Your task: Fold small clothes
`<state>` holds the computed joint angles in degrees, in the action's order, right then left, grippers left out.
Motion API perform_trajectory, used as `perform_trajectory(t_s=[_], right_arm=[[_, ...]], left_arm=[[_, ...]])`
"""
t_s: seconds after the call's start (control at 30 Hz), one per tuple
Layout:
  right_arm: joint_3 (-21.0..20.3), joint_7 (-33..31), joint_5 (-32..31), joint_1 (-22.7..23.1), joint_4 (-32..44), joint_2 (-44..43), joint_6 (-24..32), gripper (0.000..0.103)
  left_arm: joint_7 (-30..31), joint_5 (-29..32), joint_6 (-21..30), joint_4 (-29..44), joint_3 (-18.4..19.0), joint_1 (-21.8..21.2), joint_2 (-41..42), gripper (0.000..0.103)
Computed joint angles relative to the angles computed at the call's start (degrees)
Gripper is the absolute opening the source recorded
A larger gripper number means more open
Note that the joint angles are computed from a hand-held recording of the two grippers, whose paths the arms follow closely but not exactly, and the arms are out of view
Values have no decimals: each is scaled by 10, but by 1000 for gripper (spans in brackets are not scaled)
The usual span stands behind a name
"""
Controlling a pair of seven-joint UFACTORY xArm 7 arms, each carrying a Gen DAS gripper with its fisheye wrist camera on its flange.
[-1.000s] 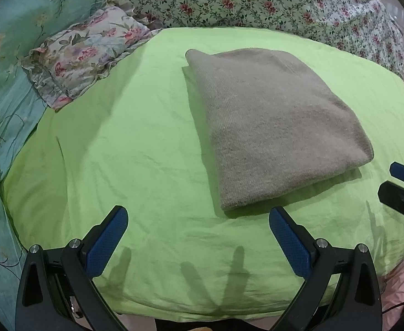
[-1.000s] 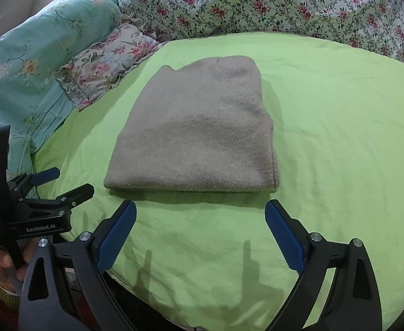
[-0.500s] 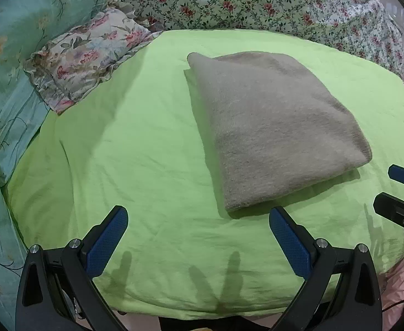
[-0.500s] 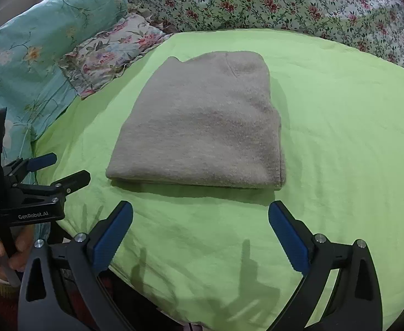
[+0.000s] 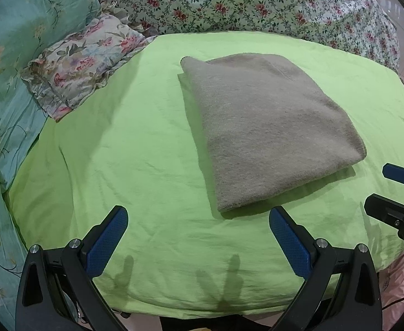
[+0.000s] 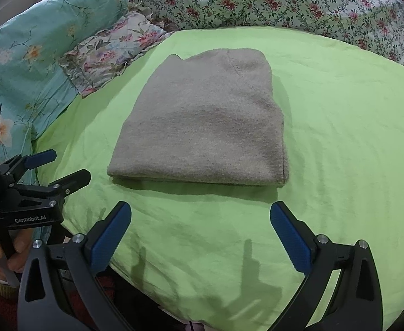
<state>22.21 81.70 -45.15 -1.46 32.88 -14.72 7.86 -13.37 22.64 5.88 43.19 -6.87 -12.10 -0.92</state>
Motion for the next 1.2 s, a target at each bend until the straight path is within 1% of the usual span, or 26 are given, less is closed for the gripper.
perform_trajectory(t_s=[0.37, 0.63, 0.77, 0.93, 1.07, 1.2], right_arm=[[-6, -4, 7, 4, 2, 7, -1, 101], [-11, 0, 1, 8, 4, 11, -1, 101], [-15, -3, 4, 11, 3, 11, -3, 101], [-7, 12, -4, 5, 5, 11, -2, 101], [-2, 31, -15, 3, 8, 10, 1, 101], [-5, 39, -22, 8, 10, 12, 3, 101]], left_arm=[[17, -13, -2, 2, 2, -3, 5, 102], [11, -7, -2, 2, 2, -4, 5, 102], [23, -19, -2, 2, 2, -6, 6, 102], [8, -2, -5, 3, 3, -5, 8, 102], [12, -5, -4, 3, 4, -6, 8, 102], [14, -6, -3, 3, 3, -7, 7, 102]])
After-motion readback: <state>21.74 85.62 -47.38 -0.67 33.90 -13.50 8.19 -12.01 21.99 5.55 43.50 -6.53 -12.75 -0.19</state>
